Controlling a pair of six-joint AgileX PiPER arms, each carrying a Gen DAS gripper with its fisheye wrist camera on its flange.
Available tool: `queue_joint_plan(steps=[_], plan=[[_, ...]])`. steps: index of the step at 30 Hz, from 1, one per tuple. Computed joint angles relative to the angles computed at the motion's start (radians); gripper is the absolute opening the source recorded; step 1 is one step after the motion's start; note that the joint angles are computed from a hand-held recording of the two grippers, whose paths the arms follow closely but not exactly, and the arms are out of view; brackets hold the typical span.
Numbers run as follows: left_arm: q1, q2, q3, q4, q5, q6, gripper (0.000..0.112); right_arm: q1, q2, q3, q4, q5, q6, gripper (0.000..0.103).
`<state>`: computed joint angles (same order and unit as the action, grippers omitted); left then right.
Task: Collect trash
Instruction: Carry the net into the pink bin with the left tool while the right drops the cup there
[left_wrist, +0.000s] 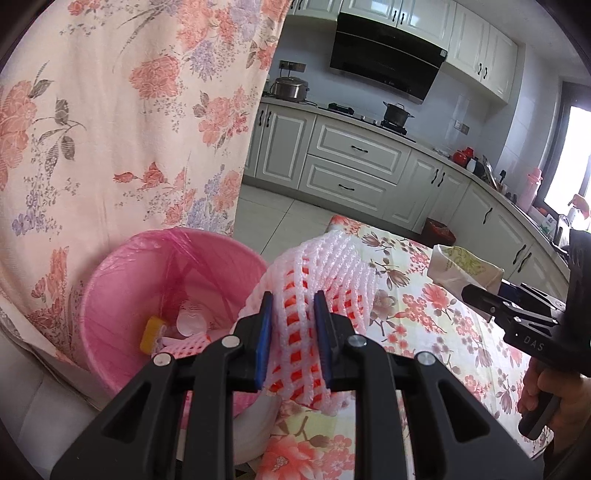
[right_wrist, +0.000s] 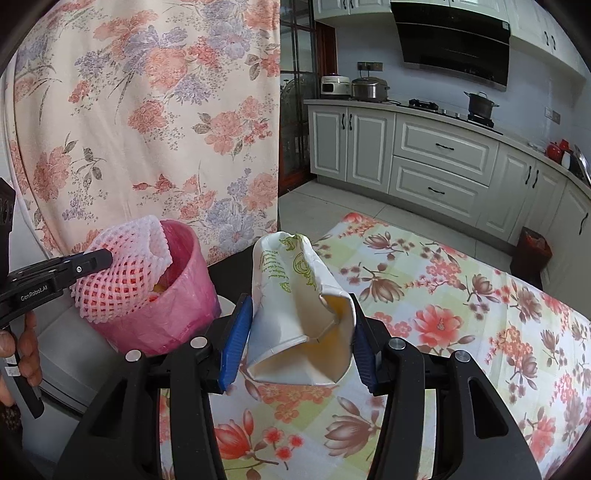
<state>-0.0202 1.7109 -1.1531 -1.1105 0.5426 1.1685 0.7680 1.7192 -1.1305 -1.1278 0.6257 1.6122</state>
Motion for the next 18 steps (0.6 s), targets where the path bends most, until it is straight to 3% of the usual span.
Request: queue_joint_plan(steps=[18], plan=[[0.181,0.039,-0.047,-0.034,0.073,0.056,0.021,0.048,0.197,-0.328,0.165,0.028,-0.227,0.049]])
